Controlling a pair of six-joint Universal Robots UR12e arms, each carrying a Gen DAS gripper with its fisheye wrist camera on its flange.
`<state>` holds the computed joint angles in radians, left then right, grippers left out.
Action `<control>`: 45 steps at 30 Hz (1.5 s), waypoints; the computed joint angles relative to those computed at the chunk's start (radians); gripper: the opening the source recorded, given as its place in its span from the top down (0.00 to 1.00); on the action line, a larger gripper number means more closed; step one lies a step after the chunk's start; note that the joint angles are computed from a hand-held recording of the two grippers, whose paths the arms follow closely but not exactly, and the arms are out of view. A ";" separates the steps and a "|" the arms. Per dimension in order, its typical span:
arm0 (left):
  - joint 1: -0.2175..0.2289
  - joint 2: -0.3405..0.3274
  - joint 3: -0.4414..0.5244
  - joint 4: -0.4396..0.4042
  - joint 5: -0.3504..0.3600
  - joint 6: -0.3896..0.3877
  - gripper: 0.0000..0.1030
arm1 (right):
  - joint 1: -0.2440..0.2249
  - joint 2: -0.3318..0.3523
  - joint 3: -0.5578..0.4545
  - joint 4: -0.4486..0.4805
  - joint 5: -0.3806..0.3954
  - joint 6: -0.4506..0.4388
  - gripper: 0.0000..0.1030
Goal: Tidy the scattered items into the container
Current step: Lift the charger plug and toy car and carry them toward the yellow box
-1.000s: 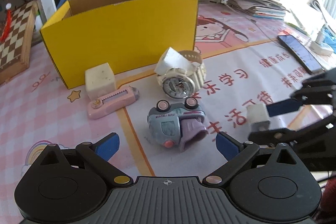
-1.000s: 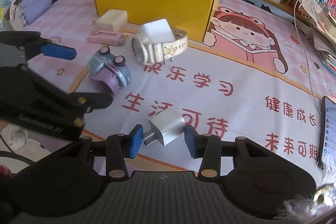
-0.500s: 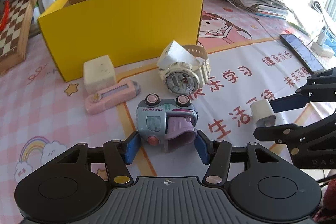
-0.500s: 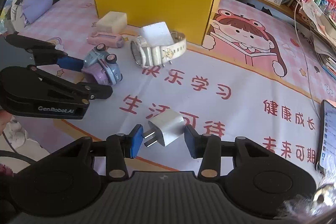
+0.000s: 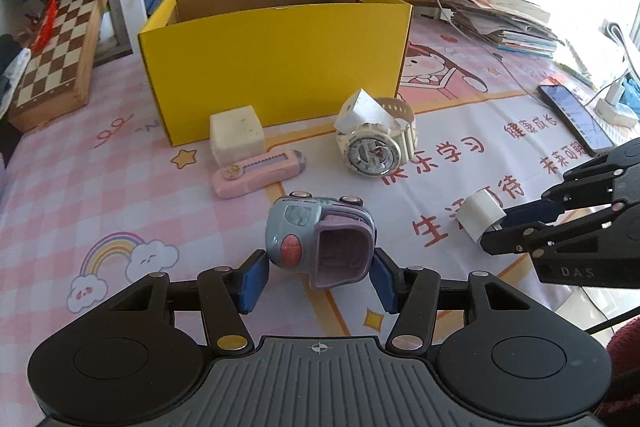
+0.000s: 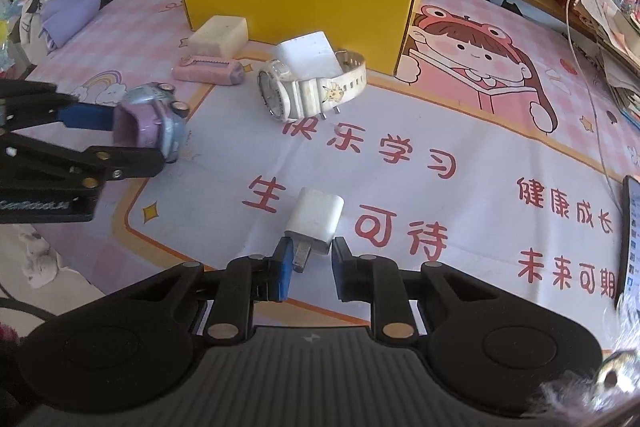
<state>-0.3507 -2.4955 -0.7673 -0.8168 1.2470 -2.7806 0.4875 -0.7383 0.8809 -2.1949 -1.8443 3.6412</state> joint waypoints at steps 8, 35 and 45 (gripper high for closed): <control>0.005 0.022 -0.036 0.021 0.007 -0.004 0.48 | -0.003 -0.002 0.008 -0.010 0.000 0.048 0.68; 0.013 0.022 -0.028 -0.016 -0.029 0.006 0.48 | -0.002 0.031 -0.052 0.007 -0.002 -0.001 0.77; 0.019 0.037 -0.041 0.007 -0.061 0.021 0.48 | 0.006 0.022 -0.050 -0.013 -0.016 -0.024 0.77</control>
<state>-0.3319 -2.4587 -0.8083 -0.8098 1.1858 -2.7600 0.4937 -0.7163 0.8306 -2.2076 -1.8602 3.6169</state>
